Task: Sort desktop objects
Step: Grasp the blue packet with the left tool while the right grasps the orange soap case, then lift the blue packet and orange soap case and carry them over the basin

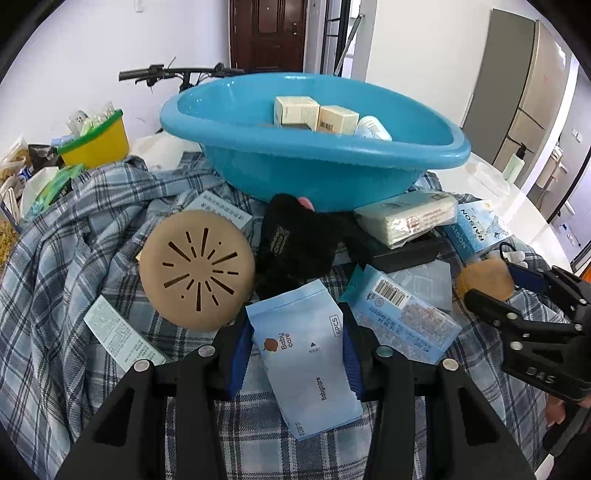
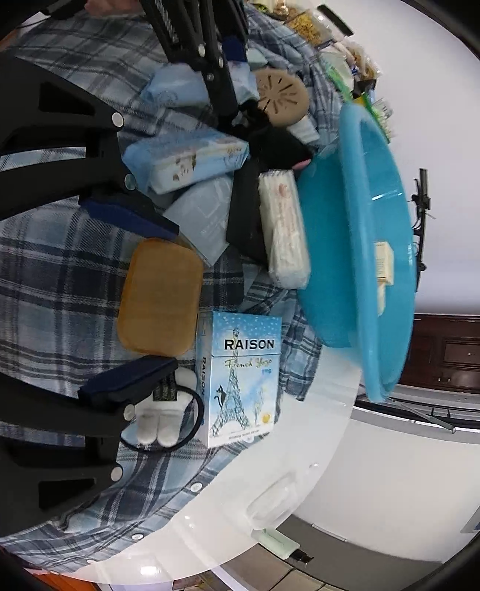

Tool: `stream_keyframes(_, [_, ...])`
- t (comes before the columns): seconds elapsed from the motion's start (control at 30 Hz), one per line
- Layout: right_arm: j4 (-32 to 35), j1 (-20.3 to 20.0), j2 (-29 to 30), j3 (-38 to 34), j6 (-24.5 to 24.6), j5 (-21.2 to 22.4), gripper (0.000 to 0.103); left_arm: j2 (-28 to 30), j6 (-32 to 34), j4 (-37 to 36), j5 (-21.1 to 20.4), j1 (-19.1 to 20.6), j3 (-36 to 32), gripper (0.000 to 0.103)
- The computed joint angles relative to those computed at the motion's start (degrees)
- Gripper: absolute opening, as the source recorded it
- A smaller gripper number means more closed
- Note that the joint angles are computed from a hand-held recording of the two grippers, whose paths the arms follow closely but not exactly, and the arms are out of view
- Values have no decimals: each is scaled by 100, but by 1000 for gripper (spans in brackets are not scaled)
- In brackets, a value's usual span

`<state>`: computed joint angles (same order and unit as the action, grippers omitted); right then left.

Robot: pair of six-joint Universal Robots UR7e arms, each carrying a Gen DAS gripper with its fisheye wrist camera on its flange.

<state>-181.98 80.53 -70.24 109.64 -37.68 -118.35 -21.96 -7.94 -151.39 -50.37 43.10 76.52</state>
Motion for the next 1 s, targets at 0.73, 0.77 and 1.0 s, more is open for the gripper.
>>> stream_keyframes(0.73, [-3069, 899, -499, 1060, -828, 1168, 63, -602, 1759, -4129, 473, -876, 1334, 46])
stream_keyframes(0.77, [-3213, 936, -482, 1086, -856, 1186, 63, -625, 1848, -4302, 538, -933, 1386, 46])
stream_keyframes(1.0, [-3661, 1107, -469, 1216, -924, 1311, 63, -898, 2248, -5044, 699, -1261, 1812, 46])
